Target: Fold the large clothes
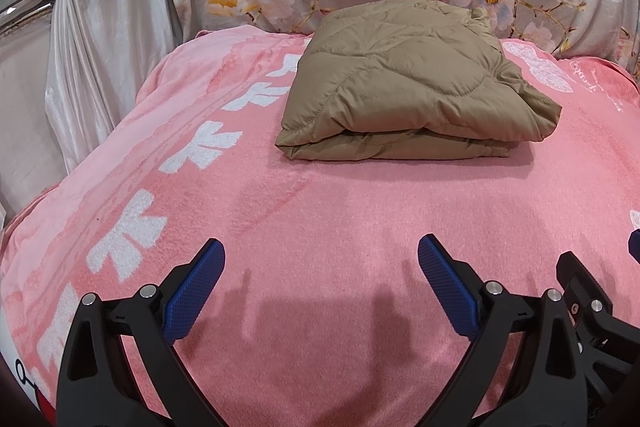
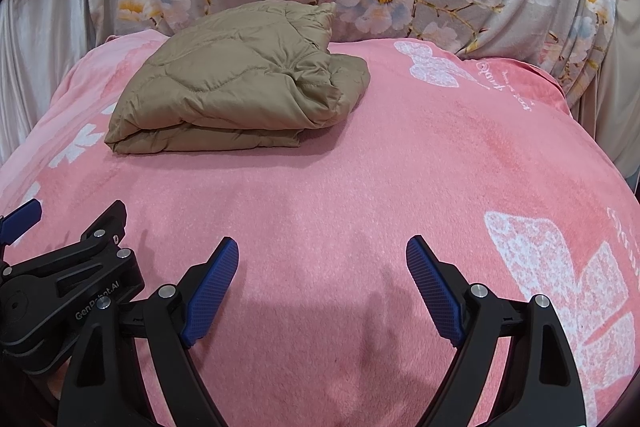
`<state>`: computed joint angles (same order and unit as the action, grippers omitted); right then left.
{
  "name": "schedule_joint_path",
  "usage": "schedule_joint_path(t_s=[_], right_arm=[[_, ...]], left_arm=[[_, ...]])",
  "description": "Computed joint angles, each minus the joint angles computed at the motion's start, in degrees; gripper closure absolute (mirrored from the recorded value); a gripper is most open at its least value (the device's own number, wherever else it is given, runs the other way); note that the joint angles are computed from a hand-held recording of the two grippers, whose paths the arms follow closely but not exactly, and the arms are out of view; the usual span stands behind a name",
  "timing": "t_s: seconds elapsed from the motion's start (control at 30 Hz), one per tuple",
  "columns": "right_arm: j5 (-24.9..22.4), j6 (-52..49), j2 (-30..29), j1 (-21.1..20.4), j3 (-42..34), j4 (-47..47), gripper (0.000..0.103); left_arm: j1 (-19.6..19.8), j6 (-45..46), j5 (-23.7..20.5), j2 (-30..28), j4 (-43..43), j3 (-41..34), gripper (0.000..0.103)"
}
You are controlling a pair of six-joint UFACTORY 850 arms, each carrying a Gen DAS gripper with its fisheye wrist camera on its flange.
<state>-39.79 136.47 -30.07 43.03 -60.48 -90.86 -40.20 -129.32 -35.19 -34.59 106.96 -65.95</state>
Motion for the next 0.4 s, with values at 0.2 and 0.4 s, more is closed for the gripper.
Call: schedule_joint_path(t_s=[0.2, 0.4], right_arm=[[0.03, -0.32, -0.13, -0.01, -0.17, 0.15, 0.018], [0.01, -0.31, -0.02, -0.07, -0.11, 0.01, 0.018]], left_arm=[[-0.01, -0.08, -0.1, 0.16, 0.22, 0.08, 0.01], [-0.02, -0.25, -0.02, 0.4, 0.53, 0.1, 0.012]])
